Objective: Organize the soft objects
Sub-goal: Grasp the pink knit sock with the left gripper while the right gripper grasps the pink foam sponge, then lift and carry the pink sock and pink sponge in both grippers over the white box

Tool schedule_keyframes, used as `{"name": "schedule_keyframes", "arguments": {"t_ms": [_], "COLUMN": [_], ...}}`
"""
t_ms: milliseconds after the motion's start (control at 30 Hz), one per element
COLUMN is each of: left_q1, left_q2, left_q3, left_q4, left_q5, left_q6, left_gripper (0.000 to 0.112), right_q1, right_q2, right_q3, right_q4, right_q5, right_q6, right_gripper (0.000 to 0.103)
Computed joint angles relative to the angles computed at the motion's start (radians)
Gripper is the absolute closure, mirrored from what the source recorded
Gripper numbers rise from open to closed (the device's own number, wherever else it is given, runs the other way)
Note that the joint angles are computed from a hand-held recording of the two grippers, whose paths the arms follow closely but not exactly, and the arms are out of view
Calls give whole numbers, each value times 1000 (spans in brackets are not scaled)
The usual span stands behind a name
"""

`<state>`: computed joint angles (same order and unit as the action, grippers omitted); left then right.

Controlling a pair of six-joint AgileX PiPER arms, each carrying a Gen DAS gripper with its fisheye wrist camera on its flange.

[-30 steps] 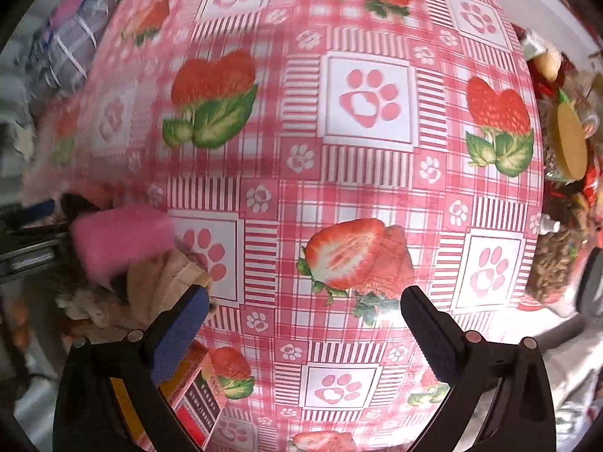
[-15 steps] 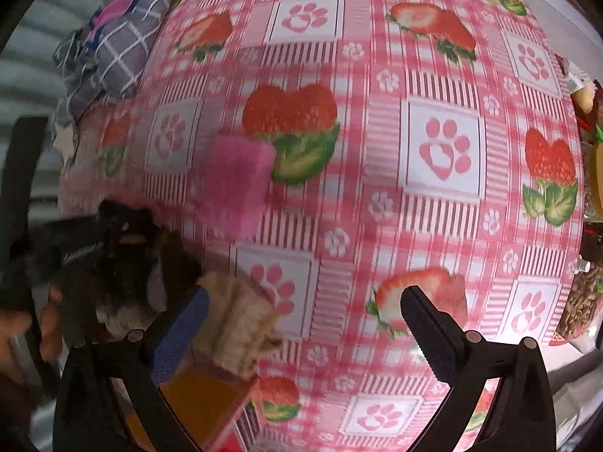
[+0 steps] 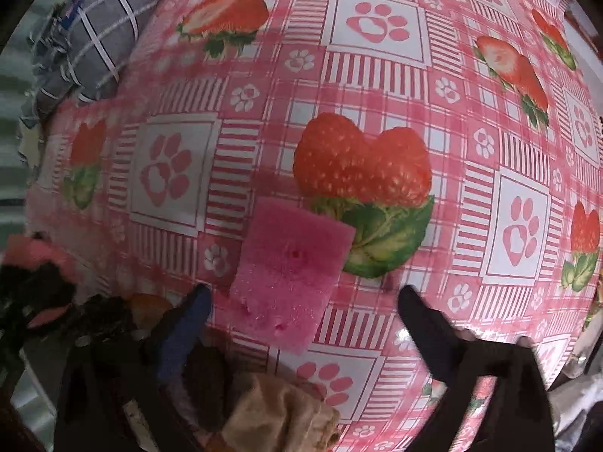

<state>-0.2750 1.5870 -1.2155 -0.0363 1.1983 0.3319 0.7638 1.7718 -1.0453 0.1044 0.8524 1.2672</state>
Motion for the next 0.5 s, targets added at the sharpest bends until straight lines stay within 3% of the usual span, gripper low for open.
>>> {"name": "schedule_keyframes", "arguments": {"t_ms": [133, 233, 367, 500], "left_q1": [2, -4, -55, -89], "left_q2": [-51, -81, -118, -162], "left_q3": [53, 66, 95, 95], "left_q4": [18, 13, 6, -13], "left_q5": [-46, -43, -58, -21], "left_q6": [40, 58, 56, 76], "left_gripper": [81, 81, 81, 81], "right_q1": [40, 59, 127, 216], "right_q2": [24, -107, -270, -406], "right_q3": [-49, 90, 194, 240], "right_q4": [-72, -59, -110, -152], "right_q5": [74, -12, 27, 95], "right_q6": [55, 123, 267, 443], "right_gripper": [55, 55, 55, 55]}}
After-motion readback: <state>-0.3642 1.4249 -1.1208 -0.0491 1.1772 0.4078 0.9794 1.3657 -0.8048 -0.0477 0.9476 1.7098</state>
